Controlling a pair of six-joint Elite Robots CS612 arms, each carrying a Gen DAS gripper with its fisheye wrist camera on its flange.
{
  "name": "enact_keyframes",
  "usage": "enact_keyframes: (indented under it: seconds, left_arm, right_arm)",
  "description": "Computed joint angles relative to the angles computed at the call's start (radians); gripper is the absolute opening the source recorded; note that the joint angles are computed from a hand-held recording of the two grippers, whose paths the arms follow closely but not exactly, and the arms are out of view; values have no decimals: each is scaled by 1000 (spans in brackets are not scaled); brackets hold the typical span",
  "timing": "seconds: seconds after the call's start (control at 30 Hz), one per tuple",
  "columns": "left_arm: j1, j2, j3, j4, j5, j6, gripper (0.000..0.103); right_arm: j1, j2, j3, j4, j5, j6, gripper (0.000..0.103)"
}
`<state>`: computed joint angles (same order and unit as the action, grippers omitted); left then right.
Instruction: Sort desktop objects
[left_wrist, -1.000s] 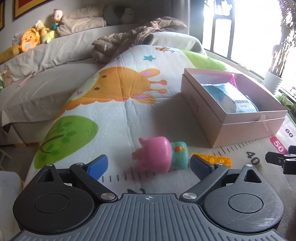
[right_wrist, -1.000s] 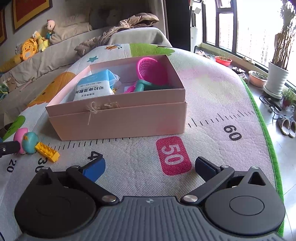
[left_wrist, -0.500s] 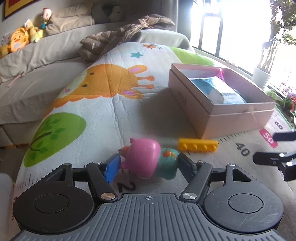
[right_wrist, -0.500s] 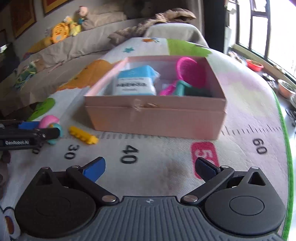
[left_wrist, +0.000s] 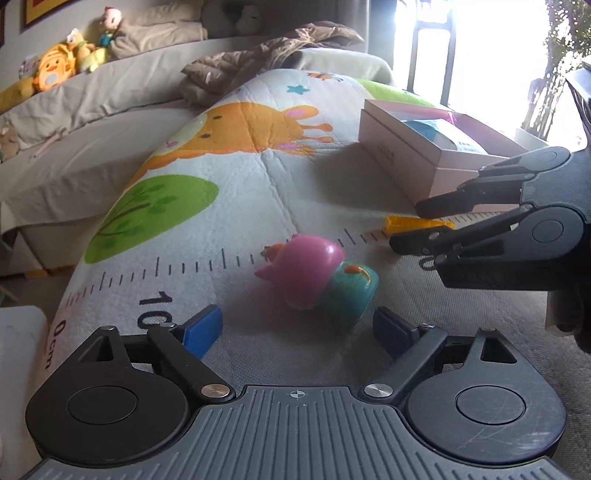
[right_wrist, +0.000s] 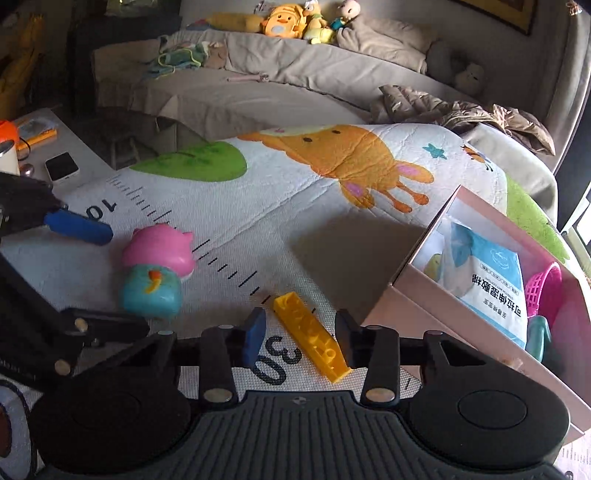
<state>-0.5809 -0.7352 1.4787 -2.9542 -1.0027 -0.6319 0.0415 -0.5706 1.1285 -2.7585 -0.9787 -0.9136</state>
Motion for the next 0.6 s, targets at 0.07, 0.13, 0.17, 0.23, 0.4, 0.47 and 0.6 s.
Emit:
enact_keyframes:
  seconds: [0.07,0.13,0.17,0.23,0.4,0.47,0.6]
  left_arm:
    - [-2,2,1,-8,5,8,96]
    - [-1,2,-2,-5,0,8,96]
    - [0,3,-6,-3,-5,9,96]
    - [2,7,-17,-8,-14,24,96]
    - [6,34,-76,8,-19,84,93]
    - [9,46,-105,28,-29,103,87]
    - [12,66,-146,24,-89,141,85]
  right_arm:
    - [-1,-6,0,28,-2,8,27]
    - [-5,-15,2,62,-6,16,19]
    - [-11,-20,2,92,-7,29,15]
    - [-25,-30,7,129,-3,69,15]
    - [-61,-47,51,79,-37,198,14]
    - [-78,-55,68,62,-55,252,14]
    - [-104,-65,96,13,-84,343,14]
